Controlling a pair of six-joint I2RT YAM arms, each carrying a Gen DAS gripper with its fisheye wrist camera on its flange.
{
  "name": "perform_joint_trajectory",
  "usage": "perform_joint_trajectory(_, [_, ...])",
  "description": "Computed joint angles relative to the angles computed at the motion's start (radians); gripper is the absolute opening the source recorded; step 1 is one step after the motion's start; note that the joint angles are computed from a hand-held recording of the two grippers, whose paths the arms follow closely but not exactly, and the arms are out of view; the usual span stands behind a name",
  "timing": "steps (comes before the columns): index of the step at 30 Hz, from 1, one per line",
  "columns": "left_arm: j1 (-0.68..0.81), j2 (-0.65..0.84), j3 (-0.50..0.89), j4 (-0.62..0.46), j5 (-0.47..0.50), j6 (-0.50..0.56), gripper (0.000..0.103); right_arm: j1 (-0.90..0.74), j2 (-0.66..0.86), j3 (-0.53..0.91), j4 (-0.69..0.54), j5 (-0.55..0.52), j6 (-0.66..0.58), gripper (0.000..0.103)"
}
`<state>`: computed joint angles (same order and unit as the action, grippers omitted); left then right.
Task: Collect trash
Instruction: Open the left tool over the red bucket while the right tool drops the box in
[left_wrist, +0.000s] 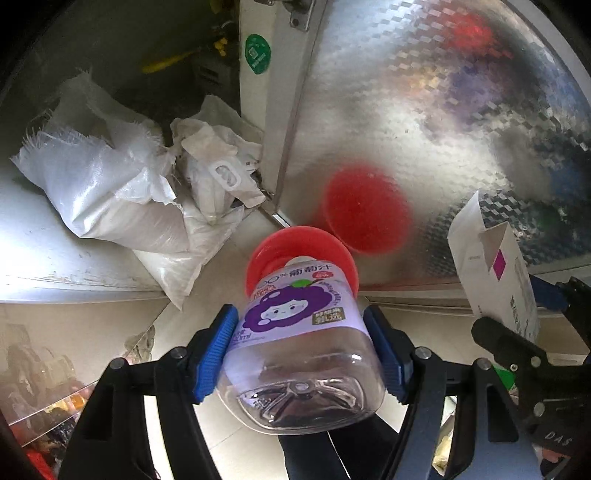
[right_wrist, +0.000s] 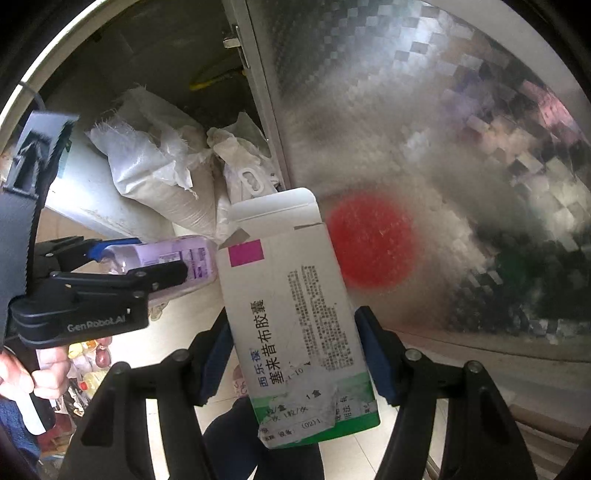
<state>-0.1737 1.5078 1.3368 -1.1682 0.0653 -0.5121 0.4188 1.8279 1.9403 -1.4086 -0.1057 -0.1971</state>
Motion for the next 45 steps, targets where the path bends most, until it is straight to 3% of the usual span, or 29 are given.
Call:
perform_joint_trajectory(5, [-0.001, -0.013, 0.033, -0.004, 0.022, 0.008, 0.069, -0.010, -0.013, -0.012, -0.002, -0.004, -0.010, 0.063])
perform_joint_trajectory(14, [0.013, -0.026, 0.042, -0.031, -0.032, 0.028, 0.069, 0.002, 0.004, -0.001, 0.002, 0.001, 0.015, 0.063])
perform_joint_trajectory(25, [0.082, -0.140, -0.060, -0.052, -0.041, 0.078, 0.102, 0.047, 0.048, 0.021, 0.000, 0.018, 0.056, 0.063])
perform_joint_trajectory(40, [0.218, -0.209, -0.195, -0.032, 0.003, 0.167, 0.103, 0.130, 0.133, -0.021, 0.078, 0.071, 0.069, 0.064])
perform_joint_trajectory(41, [0.224, -0.210, -0.201, -0.030, 0.004, 0.173, 0.103, 0.131, 0.134, -0.025, 0.085, 0.077, 0.065, 0.068])
perform_joint_trajectory(42, [0.231, -0.214, -0.207, -0.030, 0.004, 0.179, 0.103, 0.134, 0.138, -0.026, 0.092, 0.083, 0.063, 0.081])
perform_joint_trajectory(45, [0.243, -0.220, -0.213, -0.031, 0.001, 0.186, 0.103, 0.138, 0.128, -0.052, 0.132, 0.095, 0.056, 0.095])
